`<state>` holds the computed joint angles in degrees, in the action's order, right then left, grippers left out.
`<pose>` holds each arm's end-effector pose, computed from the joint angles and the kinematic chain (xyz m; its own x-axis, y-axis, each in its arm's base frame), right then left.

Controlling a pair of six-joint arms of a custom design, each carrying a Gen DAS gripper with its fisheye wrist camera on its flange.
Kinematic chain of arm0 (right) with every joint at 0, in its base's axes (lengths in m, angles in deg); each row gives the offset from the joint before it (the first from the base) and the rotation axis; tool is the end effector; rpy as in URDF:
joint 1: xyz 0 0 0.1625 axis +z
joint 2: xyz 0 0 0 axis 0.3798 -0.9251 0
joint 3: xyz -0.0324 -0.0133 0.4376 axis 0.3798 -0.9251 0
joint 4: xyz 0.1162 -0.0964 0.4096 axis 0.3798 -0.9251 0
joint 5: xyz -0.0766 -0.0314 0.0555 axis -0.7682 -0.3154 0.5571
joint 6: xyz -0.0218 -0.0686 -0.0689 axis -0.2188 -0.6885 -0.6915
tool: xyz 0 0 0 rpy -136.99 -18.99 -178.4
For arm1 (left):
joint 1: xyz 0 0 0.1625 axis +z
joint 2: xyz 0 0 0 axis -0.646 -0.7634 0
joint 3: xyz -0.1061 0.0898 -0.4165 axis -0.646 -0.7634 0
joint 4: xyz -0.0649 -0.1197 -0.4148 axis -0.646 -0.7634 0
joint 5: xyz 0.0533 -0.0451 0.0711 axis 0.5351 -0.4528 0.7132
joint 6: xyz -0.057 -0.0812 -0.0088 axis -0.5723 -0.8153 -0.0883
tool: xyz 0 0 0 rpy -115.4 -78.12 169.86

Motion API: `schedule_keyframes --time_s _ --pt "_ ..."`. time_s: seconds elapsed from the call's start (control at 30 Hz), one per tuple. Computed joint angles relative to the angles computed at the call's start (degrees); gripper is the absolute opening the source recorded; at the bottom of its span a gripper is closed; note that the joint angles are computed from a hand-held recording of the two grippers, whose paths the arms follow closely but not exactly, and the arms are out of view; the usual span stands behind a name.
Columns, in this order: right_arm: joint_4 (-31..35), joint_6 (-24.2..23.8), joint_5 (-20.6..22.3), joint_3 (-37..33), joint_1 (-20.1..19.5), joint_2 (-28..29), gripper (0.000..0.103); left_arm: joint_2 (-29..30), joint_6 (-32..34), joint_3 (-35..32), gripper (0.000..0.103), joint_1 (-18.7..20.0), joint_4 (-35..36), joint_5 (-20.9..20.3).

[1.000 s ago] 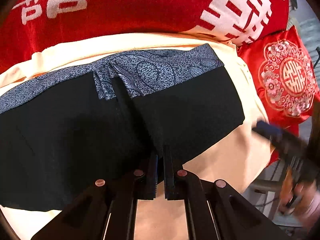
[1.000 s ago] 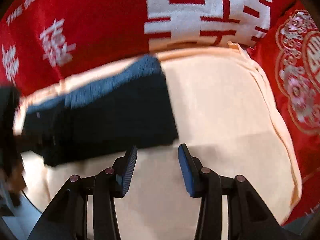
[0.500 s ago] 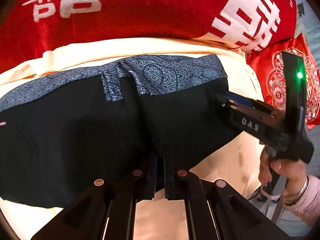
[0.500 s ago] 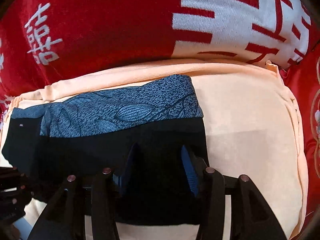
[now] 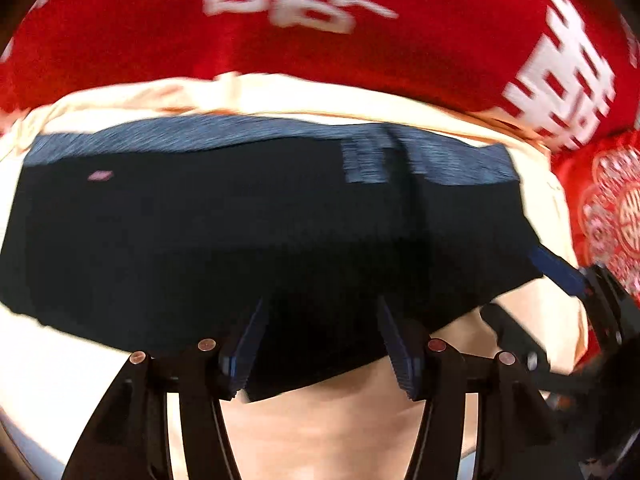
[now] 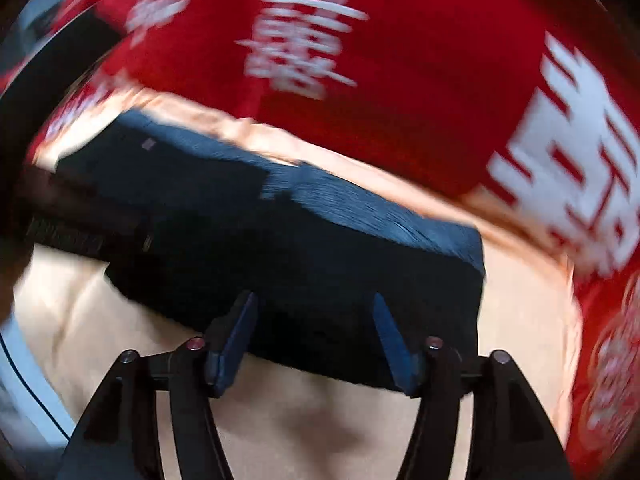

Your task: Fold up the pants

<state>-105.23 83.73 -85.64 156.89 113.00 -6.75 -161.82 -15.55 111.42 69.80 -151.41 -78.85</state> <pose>0.2765 -0.1965 0.2019 -0.5193 -0.3124 0.7955 -0.5685 0.8212 -0.0487 -0.2258 -0.3174 0.1891 -0.8424 0.2159 -0.4937 0.2303 0.9726 0.0325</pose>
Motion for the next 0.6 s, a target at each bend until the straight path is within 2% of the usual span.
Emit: schedule_keyframes --time_s 0.13,0.27,0.3,0.33,0.4,0.5,0.6 --pt "-5.9 -7.4 0.0 0.2 1.6 6.2 0.068 -3.4 -2.1 0.7 0.058 1.1 5.0 1.4" --pt "-7.4 -11.3 0.7 0.4 1.0 10.2 0.068 -5.3 -3.6 1.2 0.058 1.8 7.7 2.1" --pt "-6.1 -11.4 0.7 0.1 0.3 11.3 0.059 -5.7 -3.9 1.3 0.058 1.9 8.1 2.3" --pt "-4.9 -10.8 1.0 -0.2 -0.2 11.6 0.04 -5.9 -4.1 1.4 0.058 1.9 8.2 2.4" --pt "-3.0 -7.6 3.0 -1.4 -1.0 11.2 0.03 -6.3 -4.4 1.5 0.058 1.9 8.7 2.8" --pt "0.4 -2.8 4.9 -4.0 -1.4 11.0 0.027 -7.3 -4.8 1.6 0.058 2.3 9.3 3.0" --pt "0.5 -2.0 6.5 -5.4 -1.5 11.7 0.027 -8.9 -5.6 1.8 0.058 2.6 10.2 3.8"
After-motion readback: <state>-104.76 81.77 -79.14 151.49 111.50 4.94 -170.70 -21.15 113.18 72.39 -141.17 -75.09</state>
